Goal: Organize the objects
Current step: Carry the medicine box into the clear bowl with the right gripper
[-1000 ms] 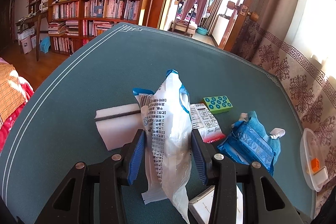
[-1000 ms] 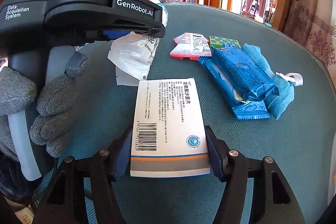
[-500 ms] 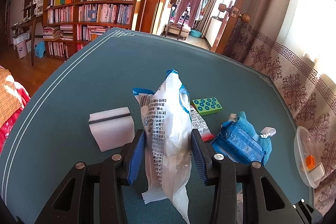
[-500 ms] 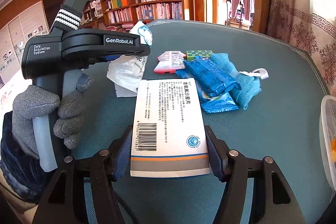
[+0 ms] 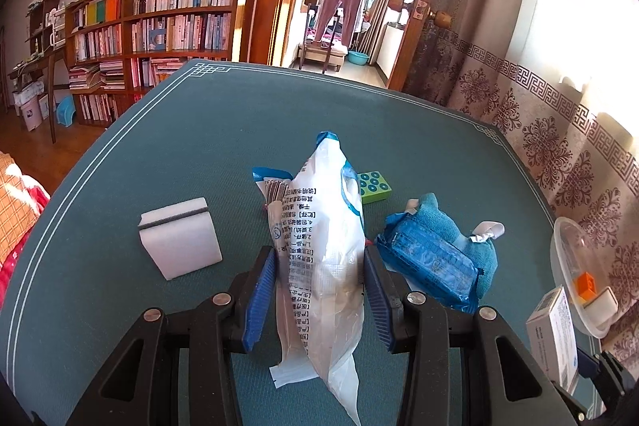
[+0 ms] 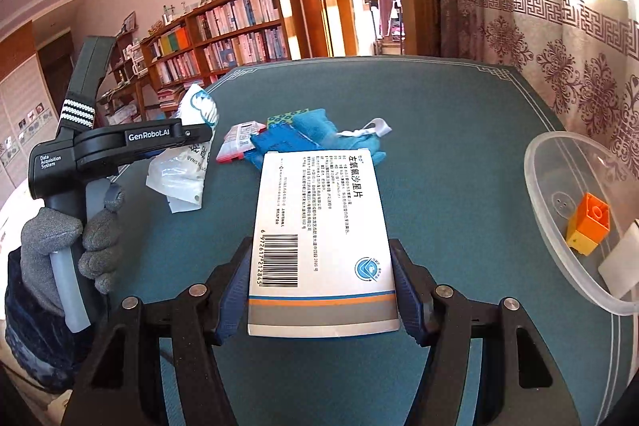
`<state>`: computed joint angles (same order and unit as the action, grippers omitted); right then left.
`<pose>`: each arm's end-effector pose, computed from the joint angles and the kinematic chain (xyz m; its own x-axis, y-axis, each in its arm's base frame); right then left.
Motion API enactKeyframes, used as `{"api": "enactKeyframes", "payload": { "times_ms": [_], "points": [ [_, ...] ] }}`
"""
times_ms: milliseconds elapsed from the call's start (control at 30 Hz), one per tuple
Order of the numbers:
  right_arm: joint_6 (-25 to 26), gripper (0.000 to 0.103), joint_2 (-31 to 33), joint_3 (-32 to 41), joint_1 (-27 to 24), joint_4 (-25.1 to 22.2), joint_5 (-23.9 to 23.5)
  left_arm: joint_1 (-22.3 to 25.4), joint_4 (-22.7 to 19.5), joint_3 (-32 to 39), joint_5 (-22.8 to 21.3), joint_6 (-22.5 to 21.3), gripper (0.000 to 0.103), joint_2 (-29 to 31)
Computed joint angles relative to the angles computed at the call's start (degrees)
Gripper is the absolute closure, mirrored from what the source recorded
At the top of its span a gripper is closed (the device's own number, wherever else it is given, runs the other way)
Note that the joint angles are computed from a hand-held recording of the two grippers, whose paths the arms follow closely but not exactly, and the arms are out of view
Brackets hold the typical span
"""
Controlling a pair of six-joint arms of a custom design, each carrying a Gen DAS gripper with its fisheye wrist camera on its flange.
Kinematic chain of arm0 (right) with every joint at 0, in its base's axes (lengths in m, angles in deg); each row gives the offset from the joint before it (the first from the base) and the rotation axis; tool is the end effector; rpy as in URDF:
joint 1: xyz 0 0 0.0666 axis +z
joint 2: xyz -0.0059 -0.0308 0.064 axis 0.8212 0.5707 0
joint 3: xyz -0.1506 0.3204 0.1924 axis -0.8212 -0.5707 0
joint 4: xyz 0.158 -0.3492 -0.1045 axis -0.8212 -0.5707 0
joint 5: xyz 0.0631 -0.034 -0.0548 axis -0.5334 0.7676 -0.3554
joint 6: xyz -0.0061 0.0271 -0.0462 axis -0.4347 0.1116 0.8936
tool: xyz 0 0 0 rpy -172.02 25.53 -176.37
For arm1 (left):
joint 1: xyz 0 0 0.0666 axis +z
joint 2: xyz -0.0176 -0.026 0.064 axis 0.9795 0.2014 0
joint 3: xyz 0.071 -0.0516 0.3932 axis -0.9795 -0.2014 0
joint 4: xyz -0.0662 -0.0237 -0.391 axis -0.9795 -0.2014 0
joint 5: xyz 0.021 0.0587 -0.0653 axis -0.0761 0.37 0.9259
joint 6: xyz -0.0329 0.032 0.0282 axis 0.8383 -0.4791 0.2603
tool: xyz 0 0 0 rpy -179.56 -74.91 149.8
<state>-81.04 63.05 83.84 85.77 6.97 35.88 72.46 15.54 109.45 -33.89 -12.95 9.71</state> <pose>0.4411 0.2468 0.4937 -0.6315 0.1291 -0.7646 0.0173 0.9881 0.1526 0.6117 -0.0718 0.5096 -0.6866 0.0130 -0.7270 0.2196 0.9568 -0.1904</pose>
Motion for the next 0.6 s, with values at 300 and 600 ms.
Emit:
{"api": "enactKeyframes", "payload": {
  "times_ms": [300,600],
  "points": [
    [-4.1,0.038,-5.7,-5.0,-1.9,0.1,3.2,-2.0,-0.8,-0.7,-0.1,-2.1,0.057,-1.0],
    [-7.4,0.038,-10.7,-9.2,-3.7,-0.4,6.8,-4.5,-1.3,-1.0,-0.6,-4.1,0.057,-2.0]
  ]
}}
